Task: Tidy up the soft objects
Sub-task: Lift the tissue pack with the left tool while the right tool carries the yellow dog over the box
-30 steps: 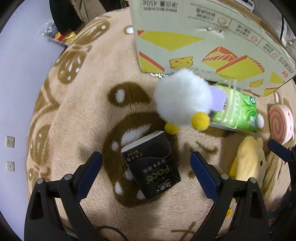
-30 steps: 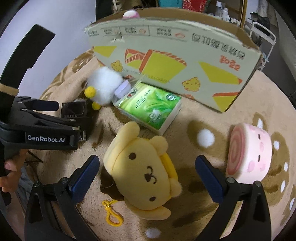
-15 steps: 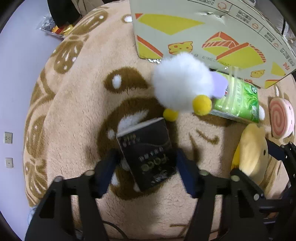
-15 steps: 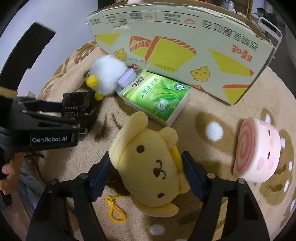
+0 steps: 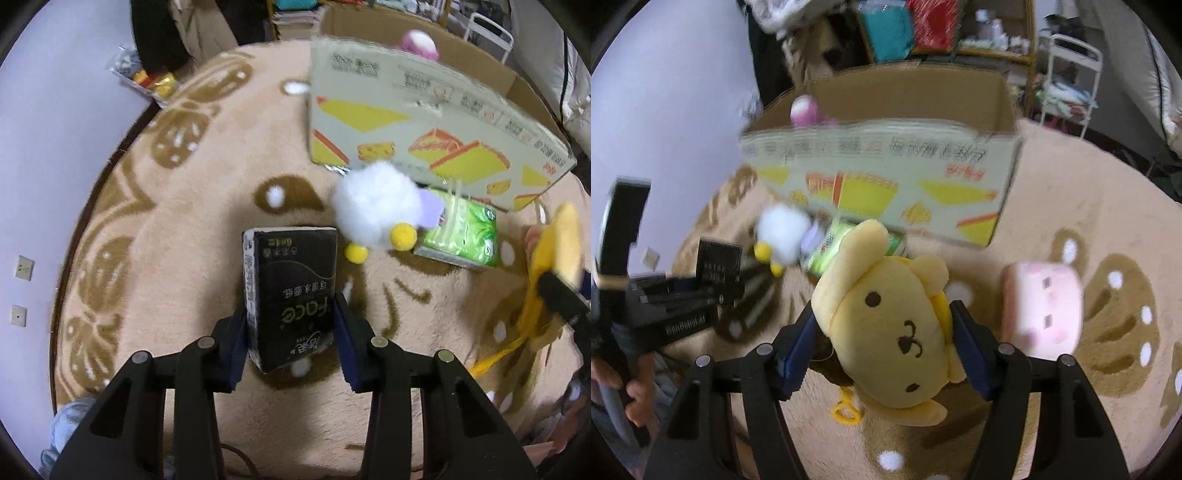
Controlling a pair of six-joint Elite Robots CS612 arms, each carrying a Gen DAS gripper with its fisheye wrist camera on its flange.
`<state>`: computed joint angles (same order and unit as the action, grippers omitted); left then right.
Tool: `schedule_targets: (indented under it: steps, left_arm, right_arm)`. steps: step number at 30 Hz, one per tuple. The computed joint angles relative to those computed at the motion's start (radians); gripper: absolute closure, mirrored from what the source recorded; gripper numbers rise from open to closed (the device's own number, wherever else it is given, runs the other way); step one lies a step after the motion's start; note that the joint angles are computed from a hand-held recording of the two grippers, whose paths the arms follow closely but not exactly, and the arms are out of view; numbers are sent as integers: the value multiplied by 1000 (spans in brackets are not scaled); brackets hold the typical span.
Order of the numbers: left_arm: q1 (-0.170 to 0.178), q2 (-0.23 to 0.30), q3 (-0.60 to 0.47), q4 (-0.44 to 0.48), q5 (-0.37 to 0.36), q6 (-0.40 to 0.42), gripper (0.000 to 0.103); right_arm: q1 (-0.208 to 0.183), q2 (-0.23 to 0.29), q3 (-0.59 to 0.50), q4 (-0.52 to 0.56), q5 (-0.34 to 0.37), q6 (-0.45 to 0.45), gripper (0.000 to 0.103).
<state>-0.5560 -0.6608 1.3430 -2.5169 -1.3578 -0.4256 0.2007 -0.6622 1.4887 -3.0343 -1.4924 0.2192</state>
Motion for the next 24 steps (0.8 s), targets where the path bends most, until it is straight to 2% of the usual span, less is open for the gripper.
schedule_targets:
  steps: [5,7,11,14,20,24]
  left_arm:
    - [-10,-29,50,-145,73,12,63]
    - [-11,-43,88,-284,59,70,62]
    - [-23,-39,108,-451,102,153,62]
    - [-32,-49,134,-547,106,177,62]
    - [-58,-54,164,-789,189,273,62]
    - [-57,-54,147,-865,177,332,62]
  right_arm:
    - [-10,-21,57,-207,-29,54,30]
    - [-10,-19,66,-300,-46,75,30]
    - [-9,-12,75,-455,-72,61,30]
    - [-7,-19,83,-513,-77,41,30]
    - [-12,-28,84,-595,-77,28,30]
    - [-16,-31,71,-623,-78,26,30]
